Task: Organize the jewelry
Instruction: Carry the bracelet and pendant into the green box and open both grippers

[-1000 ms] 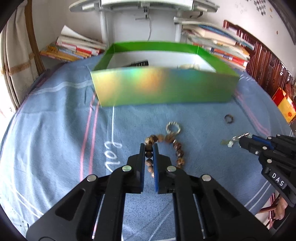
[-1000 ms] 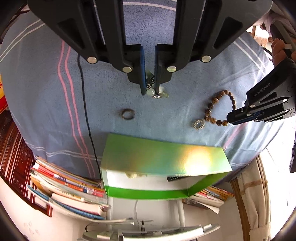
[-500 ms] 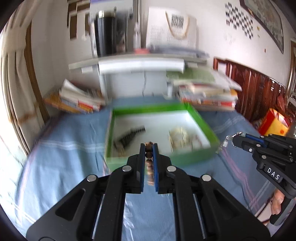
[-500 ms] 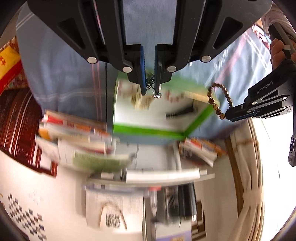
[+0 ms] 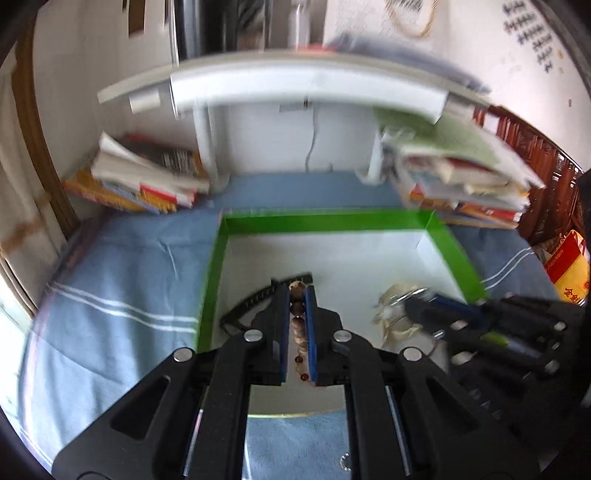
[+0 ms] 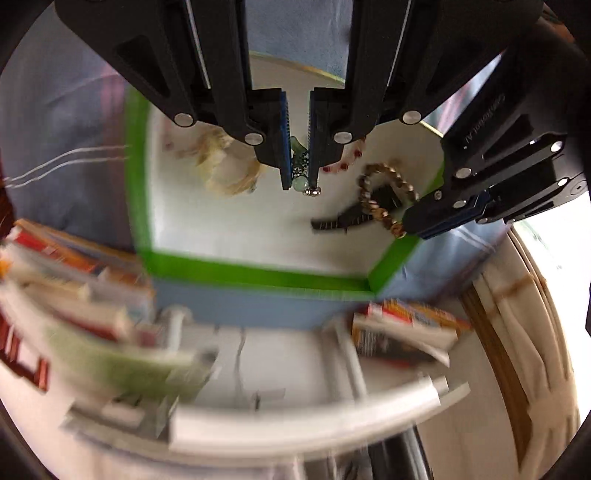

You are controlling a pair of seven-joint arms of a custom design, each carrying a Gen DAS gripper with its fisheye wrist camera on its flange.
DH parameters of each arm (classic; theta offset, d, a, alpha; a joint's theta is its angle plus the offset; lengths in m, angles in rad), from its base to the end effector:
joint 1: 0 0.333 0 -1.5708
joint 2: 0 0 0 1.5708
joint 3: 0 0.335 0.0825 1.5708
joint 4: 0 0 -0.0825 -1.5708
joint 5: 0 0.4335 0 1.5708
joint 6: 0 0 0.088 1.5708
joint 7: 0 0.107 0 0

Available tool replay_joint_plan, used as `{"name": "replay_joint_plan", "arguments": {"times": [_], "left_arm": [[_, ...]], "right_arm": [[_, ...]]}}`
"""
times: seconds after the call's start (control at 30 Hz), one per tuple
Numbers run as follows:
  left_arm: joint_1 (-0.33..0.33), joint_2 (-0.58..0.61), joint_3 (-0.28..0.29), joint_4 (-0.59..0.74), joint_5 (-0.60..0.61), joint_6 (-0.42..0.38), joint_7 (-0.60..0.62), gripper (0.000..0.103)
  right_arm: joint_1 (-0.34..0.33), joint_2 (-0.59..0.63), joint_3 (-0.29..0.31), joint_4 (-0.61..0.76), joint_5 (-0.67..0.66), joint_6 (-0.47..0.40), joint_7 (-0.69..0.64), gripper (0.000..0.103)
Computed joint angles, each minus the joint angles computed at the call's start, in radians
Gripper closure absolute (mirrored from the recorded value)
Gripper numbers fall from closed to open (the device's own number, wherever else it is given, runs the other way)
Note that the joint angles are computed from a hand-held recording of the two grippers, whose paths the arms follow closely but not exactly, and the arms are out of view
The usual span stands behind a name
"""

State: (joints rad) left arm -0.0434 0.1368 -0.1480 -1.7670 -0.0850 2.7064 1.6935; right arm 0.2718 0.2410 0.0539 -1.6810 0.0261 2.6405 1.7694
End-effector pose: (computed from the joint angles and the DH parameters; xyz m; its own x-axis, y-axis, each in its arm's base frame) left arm 0.6906 -0.1248 0.5796 -0.2449 -0.9695 0.0120 -0.6726 0.1610 -0.7223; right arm 0.6951 0.2300 0.5445 0.1610 -0.9728 -0.1664 -0.7702 -0.0184 -0.6376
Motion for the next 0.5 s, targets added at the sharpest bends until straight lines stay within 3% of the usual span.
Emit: {"name": "replay_joint_plan", "arguments": {"times": [0.1,0.17,0.23,0.33,0.4,0.5], "left_arm": [[0.001,0.035,0.006,0.023,0.01,-0.033,-0.014,0.094],[0.005,0.037,0.007,0.023,0.013,-0.039,-0.02,0.088],[0.013,0.016,0.005,-0.002,-0.003,-0.019,-0.008,0.073],[0.021,-0.071,0.008,-0.103,-0.022,0.049,0.008,0.061],[0.021,-0.135,0.014,-0.183,-0.025,0.084,0.011,0.057],[0.013,-0.234,0.019,-0.319,0.005,0.125,0.003,0.053]], "right_arm": [[0.009,0.024,-0.007,0.019,-0.02,-0.032,0.025,0.089],[0.003,-0.001,-0.005,-0.012,-0.005,-0.005,0.028,0.067],[0.0,-0.066,-0.009,-0.089,-0.007,0.062,0.045,0.058],[-0.006,-0.184,-0.016,-0.228,-0.04,0.142,0.07,0.058],[-0.016,-0.28,-0.023,-0.346,-0.154,0.182,0.176,0.058],[-0.058,-0.376,-0.003,-0.474,-0.258,0.184,0.276,0.058]]}}
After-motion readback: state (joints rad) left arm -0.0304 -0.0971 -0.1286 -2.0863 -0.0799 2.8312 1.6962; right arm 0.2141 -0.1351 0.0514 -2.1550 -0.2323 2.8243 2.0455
